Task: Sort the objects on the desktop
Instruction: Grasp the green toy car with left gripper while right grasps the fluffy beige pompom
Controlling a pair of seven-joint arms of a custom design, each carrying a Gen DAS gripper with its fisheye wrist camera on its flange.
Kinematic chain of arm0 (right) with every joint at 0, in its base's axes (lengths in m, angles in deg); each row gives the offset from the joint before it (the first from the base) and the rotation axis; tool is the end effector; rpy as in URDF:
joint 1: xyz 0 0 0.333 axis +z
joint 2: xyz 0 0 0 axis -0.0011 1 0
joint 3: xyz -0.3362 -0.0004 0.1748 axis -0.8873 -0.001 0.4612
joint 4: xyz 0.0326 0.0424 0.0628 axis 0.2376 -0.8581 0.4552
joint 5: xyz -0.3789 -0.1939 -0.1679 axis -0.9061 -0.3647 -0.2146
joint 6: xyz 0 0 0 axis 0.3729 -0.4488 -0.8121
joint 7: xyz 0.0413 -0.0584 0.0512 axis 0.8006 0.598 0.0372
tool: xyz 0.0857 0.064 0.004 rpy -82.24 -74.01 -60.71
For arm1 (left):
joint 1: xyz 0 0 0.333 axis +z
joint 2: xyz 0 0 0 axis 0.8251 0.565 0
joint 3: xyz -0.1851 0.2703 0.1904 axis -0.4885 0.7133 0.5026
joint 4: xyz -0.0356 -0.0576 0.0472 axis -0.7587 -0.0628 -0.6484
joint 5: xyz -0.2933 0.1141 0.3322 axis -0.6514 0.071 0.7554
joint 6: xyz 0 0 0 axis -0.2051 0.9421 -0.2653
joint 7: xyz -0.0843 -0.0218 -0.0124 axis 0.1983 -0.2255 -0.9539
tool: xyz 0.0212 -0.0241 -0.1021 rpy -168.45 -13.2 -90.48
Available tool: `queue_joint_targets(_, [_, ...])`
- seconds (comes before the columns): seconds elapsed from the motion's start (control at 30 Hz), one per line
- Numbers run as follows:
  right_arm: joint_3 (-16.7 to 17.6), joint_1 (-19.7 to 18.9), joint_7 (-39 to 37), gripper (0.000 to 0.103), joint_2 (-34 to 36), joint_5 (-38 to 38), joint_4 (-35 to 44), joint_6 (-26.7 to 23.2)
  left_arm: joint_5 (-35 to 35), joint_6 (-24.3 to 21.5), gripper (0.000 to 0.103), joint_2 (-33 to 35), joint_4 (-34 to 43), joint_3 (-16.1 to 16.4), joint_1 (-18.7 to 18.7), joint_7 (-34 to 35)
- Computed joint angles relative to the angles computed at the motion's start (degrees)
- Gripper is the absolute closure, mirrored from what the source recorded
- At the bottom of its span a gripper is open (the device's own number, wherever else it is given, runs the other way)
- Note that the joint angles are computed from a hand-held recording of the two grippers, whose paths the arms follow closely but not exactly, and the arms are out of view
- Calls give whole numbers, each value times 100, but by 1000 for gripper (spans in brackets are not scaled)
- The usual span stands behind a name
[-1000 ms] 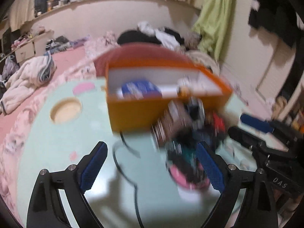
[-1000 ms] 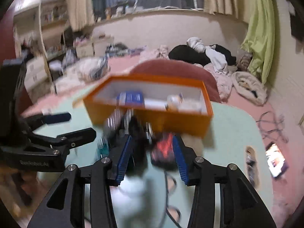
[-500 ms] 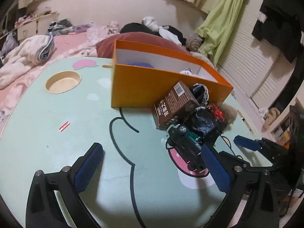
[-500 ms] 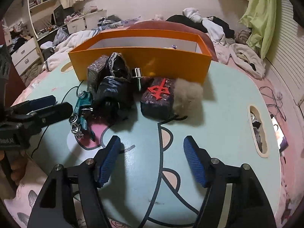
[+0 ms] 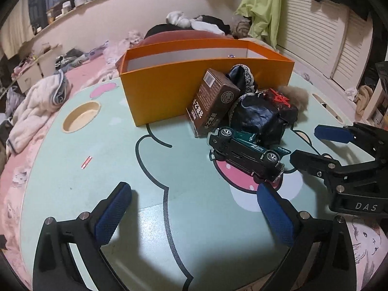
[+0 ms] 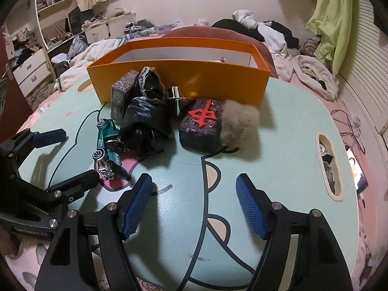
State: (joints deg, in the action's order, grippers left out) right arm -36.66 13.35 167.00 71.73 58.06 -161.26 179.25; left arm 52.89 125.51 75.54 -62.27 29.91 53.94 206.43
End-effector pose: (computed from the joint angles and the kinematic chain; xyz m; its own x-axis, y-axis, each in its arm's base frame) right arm 0.6787 0.1155 0.4623 -0.1396 -0.9900 -0.0226 -0.7703 0.1229 -0.6257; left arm 0.7107 -0.2251 0.4969 -0.6427 -0.7660 -0.0107 -0.5772 0.4933 -0.6508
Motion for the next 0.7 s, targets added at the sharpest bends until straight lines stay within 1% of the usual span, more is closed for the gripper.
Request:
queue_joint_targets(0.53, [4, -2, 3, 31, -18, -5, -18, 0, -2, 1, 0, 1, 1, -3, 5, 3])
queue_joint_targets(0.67, [4, -3, 3, 31, -22, -5, -24, 5, -57, -90, 0, 15, 55, -32, 22, 64])
queue_joint_targets(0.7, [6, -5, 2, 31, -24, -4, -26, 5, -168, -155, 0, 10, 78, -77, 66, 146])
